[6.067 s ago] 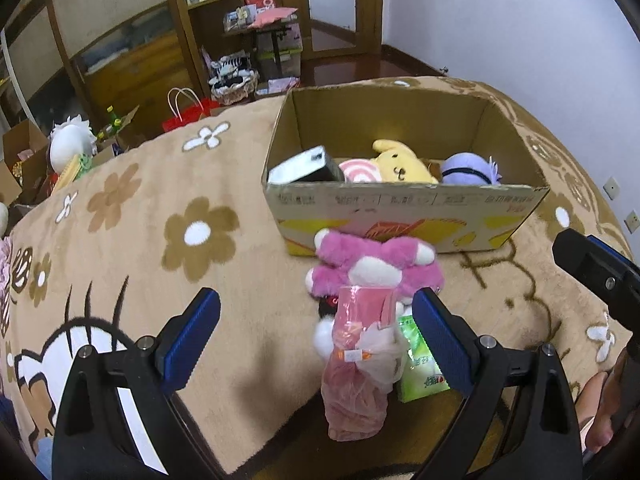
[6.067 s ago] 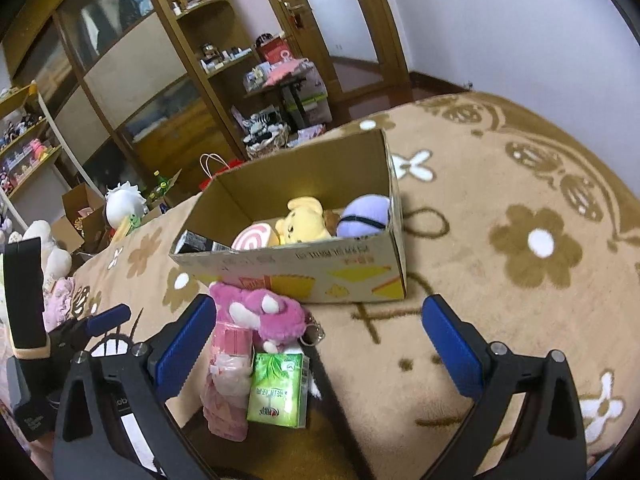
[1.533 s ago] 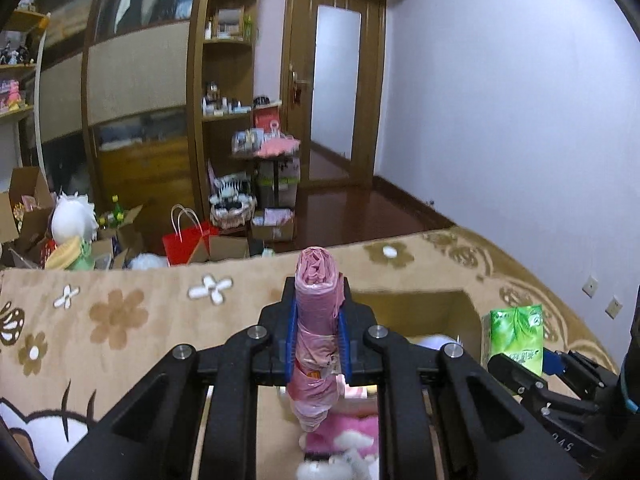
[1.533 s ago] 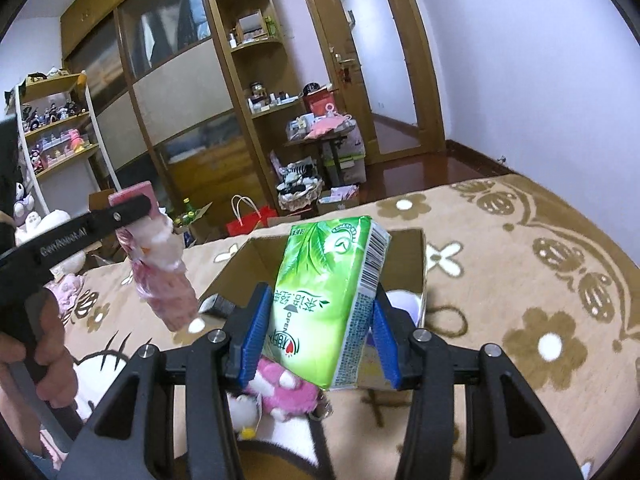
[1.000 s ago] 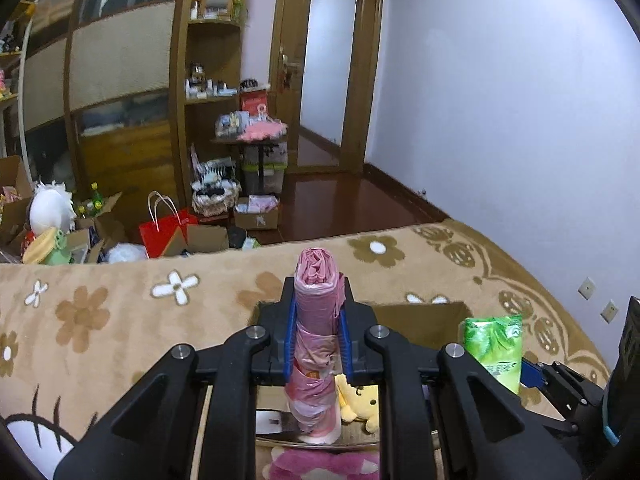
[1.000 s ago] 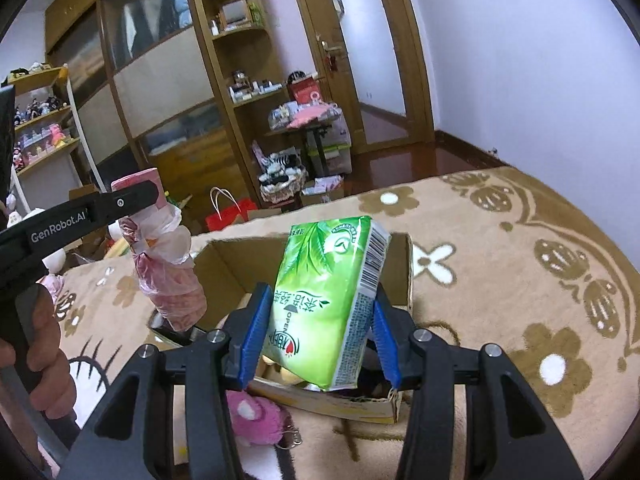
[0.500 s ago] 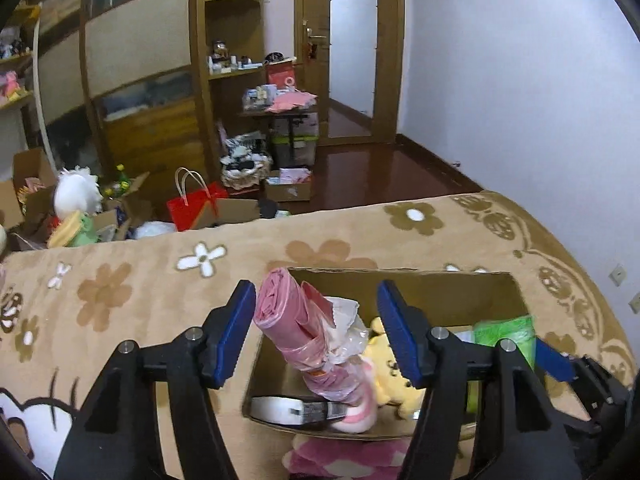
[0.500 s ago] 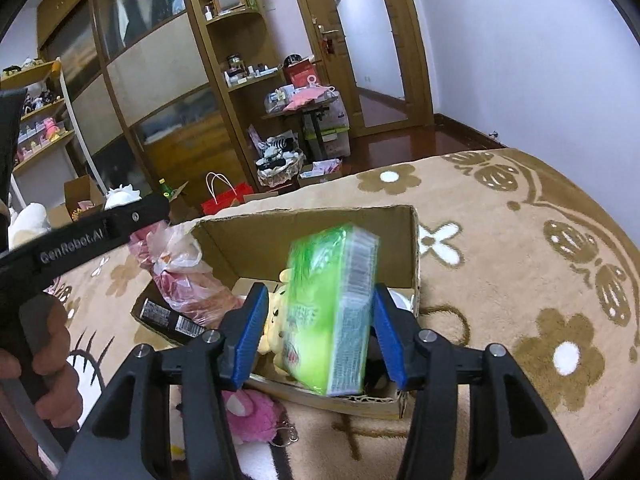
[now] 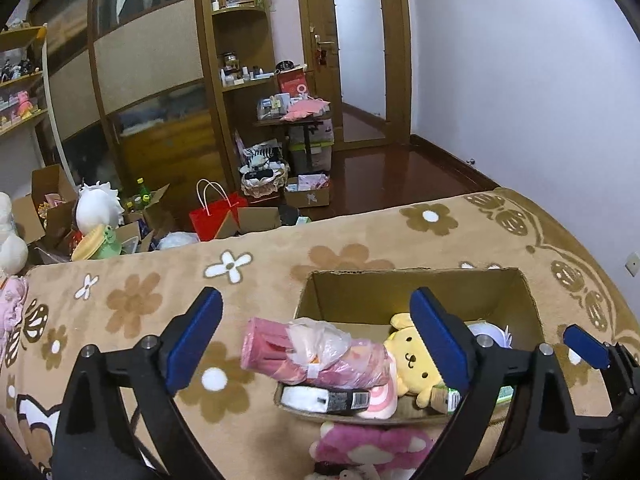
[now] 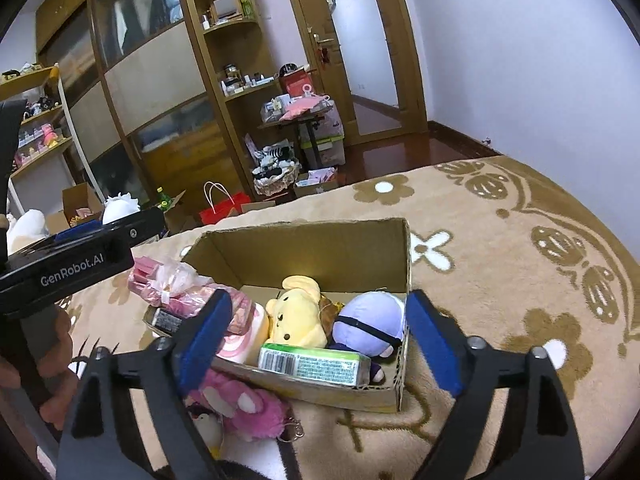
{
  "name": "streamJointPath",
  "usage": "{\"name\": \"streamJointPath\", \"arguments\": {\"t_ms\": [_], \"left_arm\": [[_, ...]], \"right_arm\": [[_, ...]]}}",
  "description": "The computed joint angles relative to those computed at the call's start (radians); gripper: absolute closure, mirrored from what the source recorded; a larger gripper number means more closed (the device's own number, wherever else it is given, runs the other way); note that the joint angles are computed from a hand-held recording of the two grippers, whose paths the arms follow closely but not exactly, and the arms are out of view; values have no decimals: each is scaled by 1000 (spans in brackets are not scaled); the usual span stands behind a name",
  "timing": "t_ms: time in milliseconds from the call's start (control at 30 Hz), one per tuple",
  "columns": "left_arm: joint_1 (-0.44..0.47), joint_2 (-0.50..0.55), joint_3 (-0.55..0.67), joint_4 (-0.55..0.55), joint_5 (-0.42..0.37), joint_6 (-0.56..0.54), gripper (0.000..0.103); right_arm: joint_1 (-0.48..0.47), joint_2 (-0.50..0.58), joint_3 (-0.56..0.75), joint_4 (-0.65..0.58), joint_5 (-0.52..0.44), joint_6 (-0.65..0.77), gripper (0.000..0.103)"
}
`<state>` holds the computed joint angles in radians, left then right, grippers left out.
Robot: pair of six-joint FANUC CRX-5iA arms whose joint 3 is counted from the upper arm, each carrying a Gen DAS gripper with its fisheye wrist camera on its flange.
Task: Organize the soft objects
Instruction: 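Carry both items over the box and open both tools to drop them, then move both tools back to the pink bear and white fluffy plush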
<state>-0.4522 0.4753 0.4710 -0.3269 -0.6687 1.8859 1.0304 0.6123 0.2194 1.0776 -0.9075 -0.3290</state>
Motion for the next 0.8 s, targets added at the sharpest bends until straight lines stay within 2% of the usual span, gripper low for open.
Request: {"name": "streamJointPath", "arguments": {"t_ms": [133, 433, 533, 800], "left_arm": [[11, -29, -20, 28, -18, -17, 7], [44, -114, -112, 120, -53, -83, 7], [70, -147, -181, 216, -47, -158, 7], [73, -182, -264, 230, -64, -188, 7]], "right_arm": [[16, -6, 12, -9, -26, 9, 1], [59, -26, 17, -24, -87, 19, 1], [72, -30, 19, -28, -100, 16, 1], [93, -37, 7, -45, -101, -11, 1]]}}
